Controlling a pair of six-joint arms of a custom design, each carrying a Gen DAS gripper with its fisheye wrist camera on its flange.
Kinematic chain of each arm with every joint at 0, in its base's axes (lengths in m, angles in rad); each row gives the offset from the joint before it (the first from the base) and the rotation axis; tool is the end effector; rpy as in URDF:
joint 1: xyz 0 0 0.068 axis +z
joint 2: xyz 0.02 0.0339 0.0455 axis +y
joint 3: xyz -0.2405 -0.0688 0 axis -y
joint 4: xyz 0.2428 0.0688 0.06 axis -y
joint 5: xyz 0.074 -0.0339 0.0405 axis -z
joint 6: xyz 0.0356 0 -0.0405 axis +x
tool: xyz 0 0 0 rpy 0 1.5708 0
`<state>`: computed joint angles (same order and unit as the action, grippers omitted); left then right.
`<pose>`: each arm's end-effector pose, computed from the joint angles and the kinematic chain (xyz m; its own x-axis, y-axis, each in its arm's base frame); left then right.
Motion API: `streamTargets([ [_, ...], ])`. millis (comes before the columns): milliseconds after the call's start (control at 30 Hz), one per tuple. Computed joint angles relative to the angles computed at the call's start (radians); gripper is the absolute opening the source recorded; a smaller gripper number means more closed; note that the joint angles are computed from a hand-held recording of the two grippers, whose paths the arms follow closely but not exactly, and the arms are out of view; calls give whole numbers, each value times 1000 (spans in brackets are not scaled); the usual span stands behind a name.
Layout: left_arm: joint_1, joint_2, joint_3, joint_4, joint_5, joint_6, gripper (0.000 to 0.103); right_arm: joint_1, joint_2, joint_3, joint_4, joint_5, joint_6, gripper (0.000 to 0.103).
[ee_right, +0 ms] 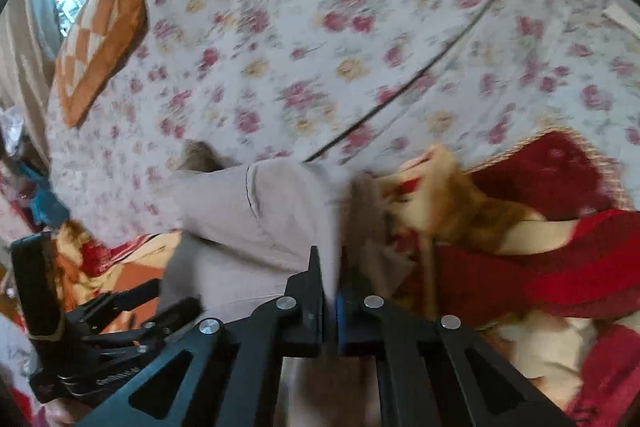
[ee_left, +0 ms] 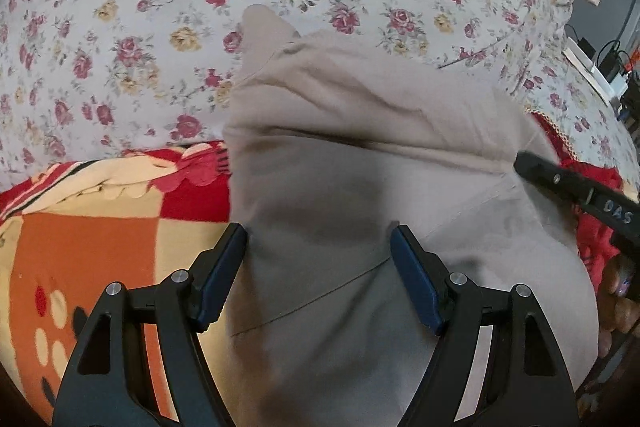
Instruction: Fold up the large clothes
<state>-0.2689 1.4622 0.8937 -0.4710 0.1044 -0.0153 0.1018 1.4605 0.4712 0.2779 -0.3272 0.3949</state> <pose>0.2750 -0.0796 0.1781 -0.8359 0.2146 -0.5052 0.3024 0.9482 -0.0976 0.2561 0.0377 0.1123 -0.7297 0.2917 -0.6184 -0.0625 0.8722 0.4851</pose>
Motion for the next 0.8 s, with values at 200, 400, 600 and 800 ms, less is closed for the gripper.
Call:
streamTargets([
  [200, -19, 26, -13, 29, -19, -31, 77, 12, 118, 35, -3, 45, 1, 3],
  [400, 20, 0, -10, -10, 22, -22, 77, 47, 12, 29, -89, 127, -35, 3],
  [600, 39, -26, 12, -30, -5, 11, 77, 52, -62, 20, -136, 134, -36, 12],
  [800, 79, 52, 69, -6, 6, -15, 77, 91, -41, 44, -97, 155, -46, 61],
])
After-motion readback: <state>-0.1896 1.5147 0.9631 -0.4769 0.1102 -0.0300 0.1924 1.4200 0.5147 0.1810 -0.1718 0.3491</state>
